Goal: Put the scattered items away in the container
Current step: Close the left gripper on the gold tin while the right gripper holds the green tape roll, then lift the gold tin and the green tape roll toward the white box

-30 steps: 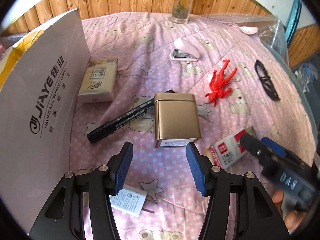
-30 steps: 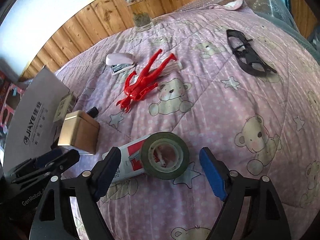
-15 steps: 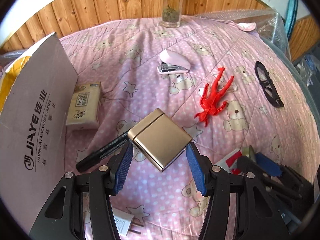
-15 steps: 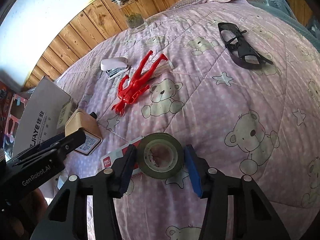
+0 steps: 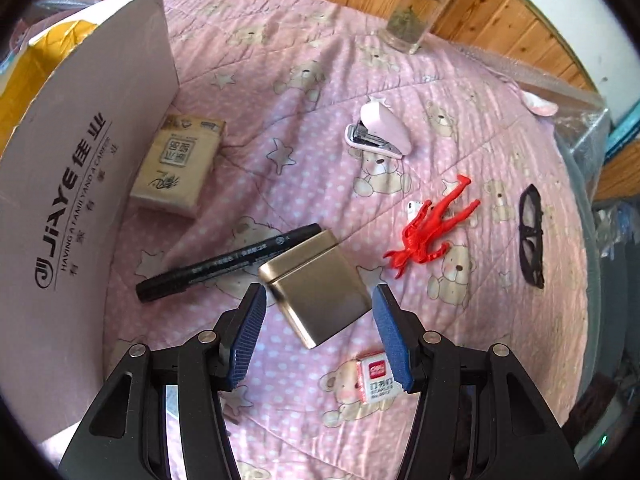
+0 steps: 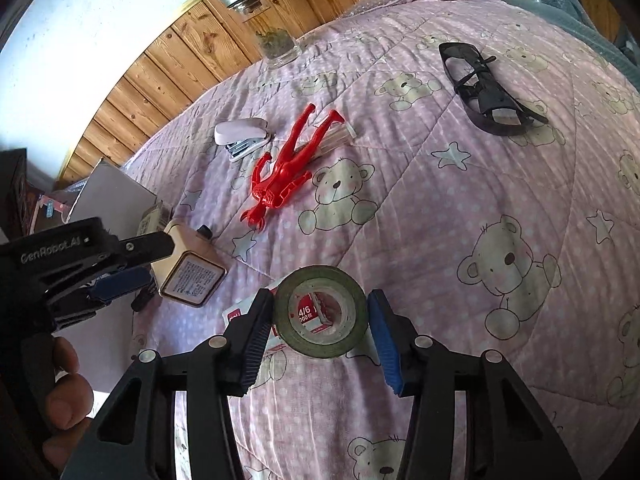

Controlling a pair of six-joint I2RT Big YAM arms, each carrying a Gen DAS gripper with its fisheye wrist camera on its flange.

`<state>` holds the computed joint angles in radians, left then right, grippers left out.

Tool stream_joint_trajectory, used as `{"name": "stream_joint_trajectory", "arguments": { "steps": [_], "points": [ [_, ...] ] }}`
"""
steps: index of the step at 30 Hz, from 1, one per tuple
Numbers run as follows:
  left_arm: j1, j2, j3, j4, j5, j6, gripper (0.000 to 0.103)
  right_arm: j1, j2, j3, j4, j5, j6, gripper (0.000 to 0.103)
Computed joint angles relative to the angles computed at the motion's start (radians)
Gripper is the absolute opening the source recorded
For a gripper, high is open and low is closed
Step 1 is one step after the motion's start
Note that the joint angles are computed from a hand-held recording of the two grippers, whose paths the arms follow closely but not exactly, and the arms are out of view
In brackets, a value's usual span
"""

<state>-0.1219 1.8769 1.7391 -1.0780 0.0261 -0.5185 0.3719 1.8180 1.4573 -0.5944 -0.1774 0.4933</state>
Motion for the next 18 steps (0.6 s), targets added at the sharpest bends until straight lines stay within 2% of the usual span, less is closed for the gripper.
{"name": "stream_joint_trajectory", "arguments": {
  "steps": [3, 7, 9, 10, 11, 15, 18],
  "points": [
    [-0.018, 0.072, 0.107, -0.102, -0.073, -0.012, 0.058, 0.003, 0.003, 0.006, -0.011, 0.0, -0.007, 0.05],
    [-0.01, 0.163, 0.194, -0.19, -0.087, -0.042, 0.059, 0.006, 0.006, 0.011, -0.021, 0.003, -0.021, 0.05],
    [-0.001, 0.172, 0.177, -0.176, -0.061, -0.034, 0.058, 0.005, 0.004, 0.009, -0.019, -0.001, -0.026, 0.05],
    [0.0, 0.158, 0.149, -0.146, -0.06, -0.017, 0.057, 0.003, 0.002, 0.007, -0.017, -0.003, -0.027, 0.049],
    [-0.001, 0.131, 0.11, -0.099, -0.065, 0.0, 0.051, 0.001, -0.001, 0.005, -0.013, -0.006, -0.027, 0.049],
    [0.007, 0.061, 0.008, -0.021, -0.027, 0.018, 0.05, -0.006, -0.02, -0.01, 0.014, -0.014, -0.031, 0.049],
    [0.004, 0.01, -0.058, 0.021, -0.039, 0.029, 0.05, -0.009, -0.027, -0.018, 0.021, -0.029, -0.023, 0.049]
  ]
}}
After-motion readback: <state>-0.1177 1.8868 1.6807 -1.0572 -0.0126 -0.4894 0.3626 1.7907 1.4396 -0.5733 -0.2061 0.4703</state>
